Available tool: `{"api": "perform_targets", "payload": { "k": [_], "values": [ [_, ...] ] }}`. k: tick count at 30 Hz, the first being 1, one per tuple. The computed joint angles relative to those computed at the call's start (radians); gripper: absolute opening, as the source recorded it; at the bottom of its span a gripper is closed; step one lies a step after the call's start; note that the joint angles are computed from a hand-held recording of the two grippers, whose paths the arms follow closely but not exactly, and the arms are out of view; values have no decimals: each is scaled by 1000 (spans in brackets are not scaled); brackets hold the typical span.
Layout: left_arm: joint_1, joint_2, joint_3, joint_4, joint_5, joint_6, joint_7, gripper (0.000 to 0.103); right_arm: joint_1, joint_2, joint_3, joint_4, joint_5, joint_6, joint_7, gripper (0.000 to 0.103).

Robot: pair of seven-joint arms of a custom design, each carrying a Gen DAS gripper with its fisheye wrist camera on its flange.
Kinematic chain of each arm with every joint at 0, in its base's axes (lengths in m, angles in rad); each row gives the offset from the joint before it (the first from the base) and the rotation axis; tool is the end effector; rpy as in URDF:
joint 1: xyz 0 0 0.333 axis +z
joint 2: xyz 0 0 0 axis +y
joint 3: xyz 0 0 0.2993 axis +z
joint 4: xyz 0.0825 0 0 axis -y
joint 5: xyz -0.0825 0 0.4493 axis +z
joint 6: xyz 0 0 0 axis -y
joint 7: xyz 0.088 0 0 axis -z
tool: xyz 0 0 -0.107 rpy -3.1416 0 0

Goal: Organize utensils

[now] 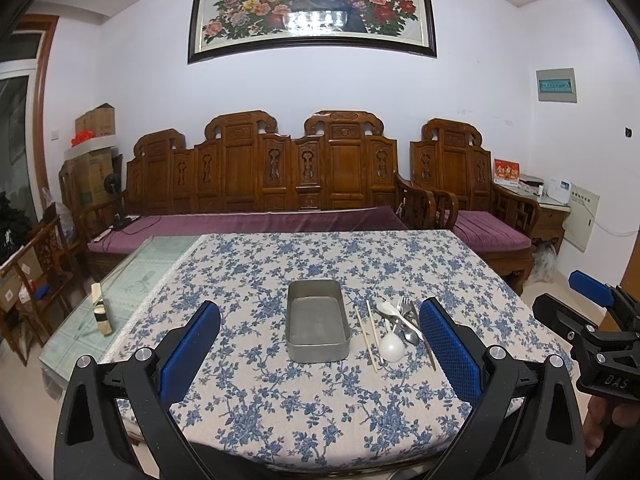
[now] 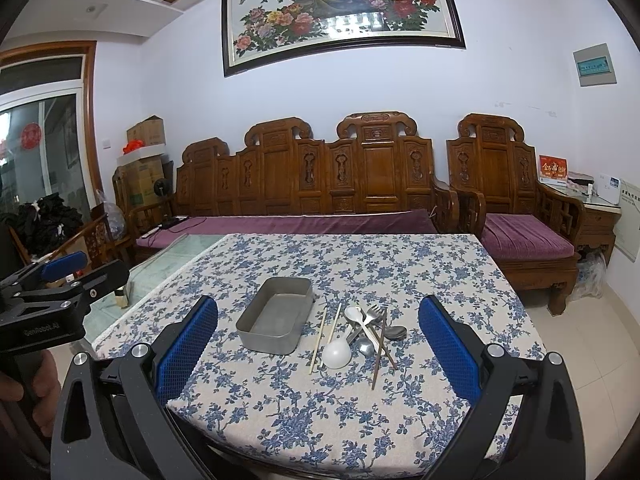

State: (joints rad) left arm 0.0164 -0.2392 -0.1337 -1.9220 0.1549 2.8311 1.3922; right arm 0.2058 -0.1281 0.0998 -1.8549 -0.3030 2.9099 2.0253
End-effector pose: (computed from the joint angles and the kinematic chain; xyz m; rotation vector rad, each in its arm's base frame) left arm 0.5932 -0.0875 0.7092 -1.4580 1.5676 -0.9945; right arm 0.5964 0.2115 0.6897 -1.5146 1.3597 -0.7968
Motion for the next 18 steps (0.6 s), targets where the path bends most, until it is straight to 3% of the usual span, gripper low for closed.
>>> {"api": "perform_targets", "payload": {
  "k": [18],
  "values": [
    [1,11,-2,8,10,4,-10,97,0,-5,5,-1,-17,-4,20,100]
  ]
}}
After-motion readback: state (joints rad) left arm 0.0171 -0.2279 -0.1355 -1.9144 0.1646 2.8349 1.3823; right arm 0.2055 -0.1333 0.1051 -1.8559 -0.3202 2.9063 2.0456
